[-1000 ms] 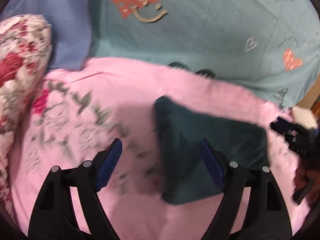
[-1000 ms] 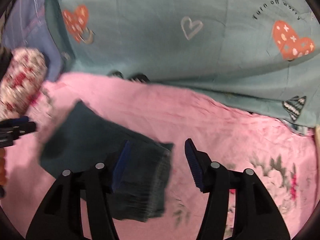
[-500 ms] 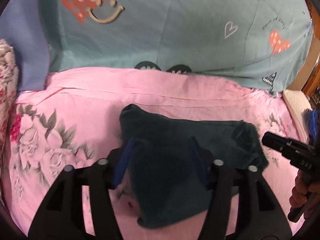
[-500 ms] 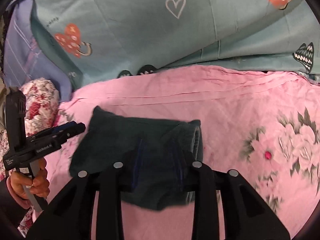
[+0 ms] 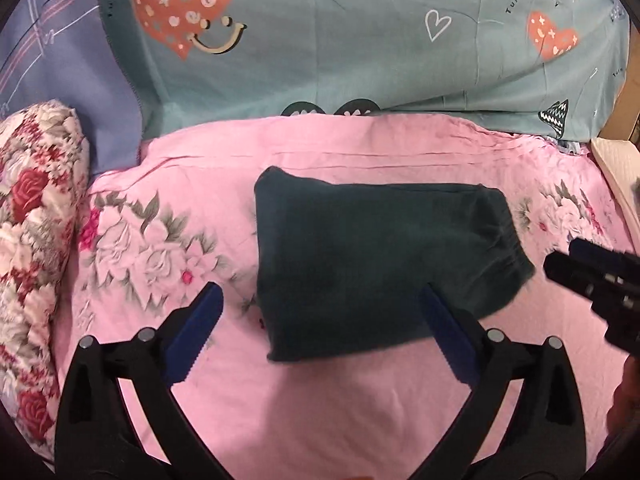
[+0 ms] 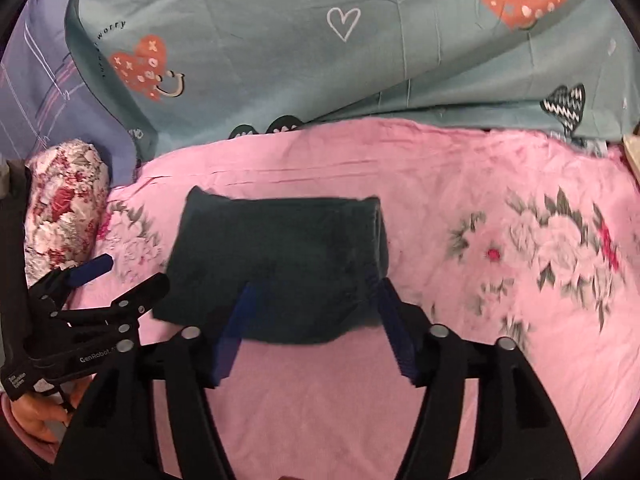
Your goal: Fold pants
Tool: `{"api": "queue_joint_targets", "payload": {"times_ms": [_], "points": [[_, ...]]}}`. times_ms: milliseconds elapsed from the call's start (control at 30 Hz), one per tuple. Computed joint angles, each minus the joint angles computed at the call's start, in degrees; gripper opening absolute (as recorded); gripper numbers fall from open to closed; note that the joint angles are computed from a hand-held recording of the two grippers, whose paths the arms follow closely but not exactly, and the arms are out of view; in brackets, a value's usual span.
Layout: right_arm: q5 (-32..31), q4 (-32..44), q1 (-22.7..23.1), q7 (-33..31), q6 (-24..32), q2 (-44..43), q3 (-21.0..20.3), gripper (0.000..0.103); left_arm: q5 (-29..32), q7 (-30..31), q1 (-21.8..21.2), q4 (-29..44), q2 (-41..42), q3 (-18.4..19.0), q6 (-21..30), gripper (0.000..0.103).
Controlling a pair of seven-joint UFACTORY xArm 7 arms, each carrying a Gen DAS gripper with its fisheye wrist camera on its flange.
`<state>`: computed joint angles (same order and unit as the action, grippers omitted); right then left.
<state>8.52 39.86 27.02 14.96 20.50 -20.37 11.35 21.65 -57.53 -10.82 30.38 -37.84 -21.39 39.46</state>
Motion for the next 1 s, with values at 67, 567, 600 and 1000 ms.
{"api": "queue_joint_targets", "payload": {"times_ms": [67,567,600,1000], "points": [[1.6,-2.7,1.1,0.3,0.6,-3.7,-0.3,0.074,-2.8,-0.5,-2.2,-0.8,-3.5,0.2,3.7,0.1],[-6.0,-11.6,2.2,8.7,8.8,-22.7,4.8,0.089,-8.6,-4.9,-9.9,1.9,-17.2,-6.9,24.0,0.1],[-5.9,-11.9,2.6,8.7,9.1,-23.4,4.8,0.089,-8.8,-5.0,-10.2,2.2,-17.4,-7.2,24.5,0.1],[-5.5,-12.2,3.8,9.0,11.8,-26.5,5.0,0.089,-9.5,-5.6,-11.1,3.5,-17.8,-8.3,26.4,0.1]]}}
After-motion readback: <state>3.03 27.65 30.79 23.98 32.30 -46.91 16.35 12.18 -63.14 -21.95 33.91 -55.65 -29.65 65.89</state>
